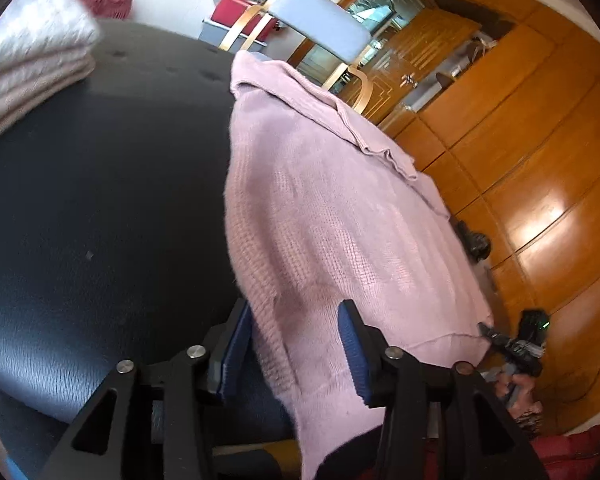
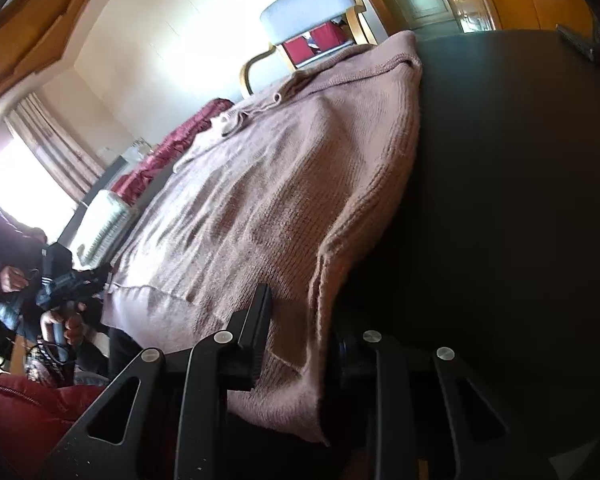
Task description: Fold clothes
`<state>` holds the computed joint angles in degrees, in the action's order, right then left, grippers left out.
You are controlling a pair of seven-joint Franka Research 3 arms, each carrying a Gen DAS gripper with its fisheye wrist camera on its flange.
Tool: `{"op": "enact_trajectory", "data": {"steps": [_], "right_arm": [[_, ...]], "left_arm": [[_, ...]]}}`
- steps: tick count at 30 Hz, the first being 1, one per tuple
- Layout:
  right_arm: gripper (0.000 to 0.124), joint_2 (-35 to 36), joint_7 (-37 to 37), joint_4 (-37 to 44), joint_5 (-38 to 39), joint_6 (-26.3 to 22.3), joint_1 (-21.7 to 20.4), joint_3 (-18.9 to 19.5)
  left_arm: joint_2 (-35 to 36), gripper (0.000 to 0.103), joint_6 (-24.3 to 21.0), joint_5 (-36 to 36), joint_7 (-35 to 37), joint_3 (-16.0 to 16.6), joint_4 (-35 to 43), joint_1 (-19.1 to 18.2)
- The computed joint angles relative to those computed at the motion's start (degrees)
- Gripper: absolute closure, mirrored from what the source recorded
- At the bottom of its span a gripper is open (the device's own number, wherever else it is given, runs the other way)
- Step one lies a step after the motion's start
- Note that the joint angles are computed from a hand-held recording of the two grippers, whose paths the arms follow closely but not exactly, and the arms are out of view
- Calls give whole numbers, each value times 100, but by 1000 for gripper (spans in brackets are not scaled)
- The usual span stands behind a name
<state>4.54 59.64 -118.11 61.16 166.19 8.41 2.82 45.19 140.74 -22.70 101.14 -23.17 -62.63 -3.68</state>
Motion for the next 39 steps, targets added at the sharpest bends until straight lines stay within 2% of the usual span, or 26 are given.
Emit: {"op": "enact_trajectory", "data": {"steps": [2, 4, 5, 6, 7, 10, 12, 14, 15, 16, 20, 22, 26, 30, 33, 36, 37, 38, 39], "right_arm": [[105, 53, 393, 20, -343, 93, 39, -28], [110, 70, 365, 28, -101, 118, -11, 0], [113, 78, 181, 58, 233, 84, -61, 32], [115, 78, -246, 118, 847, -37, -141, 79], [116, 74, -622, 167, 1406, -178, -198, 88], [116, 52, -1358, 211, 2587, -596, -275, 1], [116, 37, -1633, 178, 3070, -826, -296, -74], [115, 23, -1886, 149, 3369, -955, -292, -127], [115, 9, -1920, 143, 3351, -971, -276, -143], [114, 1, -1845, 140, 3205, -944, -252, -153], [105, 5, -1506, 155, 2366, -736, -129, -131], [98, 18, -1373, 183, 2025, -665, -88, -110], [86, 39, -1217, 213, 1735, -605, -58, -77], [86, 69, -873, 226, 1250, -541, -22, -60], [86, 52, -805, 183, 1153, -458, -22, -39], [86, 55, -647, 148, 928, -311, 14, -21], [93, 59, -456, 125, 663, -213, 48, -23], [105, 66, -70, 78, 152, -63, 102, -48], [106, 72, 61, 57, -5, 2, 101, -47]], "left_arm": [[-16, 58, 63, 190, 15, 102, 1, -110], [-38, 62, 156, 306, -42, 166, -40, -167], [-54, 69, 190, 398, -123, 230, -51, -212], [-72, 93, 197, 553, -301, 363, -45, -291], [-62, 99, 151, 583, -409, 371, -25, -270], [-82, 99, 186, -240, -120, -257, -319, 336], [-146, 99, 236, -399, -17, -267, -487, 416], [-129, 94, 275, -616, 147, -380, -532, 495], [-112, 84, 284, -749, 242, -451, -542, 543], [-74, 79, 206, -793, 240, -444, -463, 528], [60, 71, -131, -670, 77, -249, -61, 306], [75, 61, -161, -638, 134, -225, 0, 253], [74, 57, -239, -674, 299, -246, 27, 270], [130, 47, -155, -1043, 200, -356, 4, 360], [54, 40, -53, -791, 360, -215, -32, 187], [-168, 37, 334, -430, 473, -50, -359, 3], [-230, 37, 457, -276, 487, 12, -457, -65], [-273, 38, 542, -81, 480, 93, -512, -148], [-307, 41, 617, 138, 460, 181, -550, -237]]}}
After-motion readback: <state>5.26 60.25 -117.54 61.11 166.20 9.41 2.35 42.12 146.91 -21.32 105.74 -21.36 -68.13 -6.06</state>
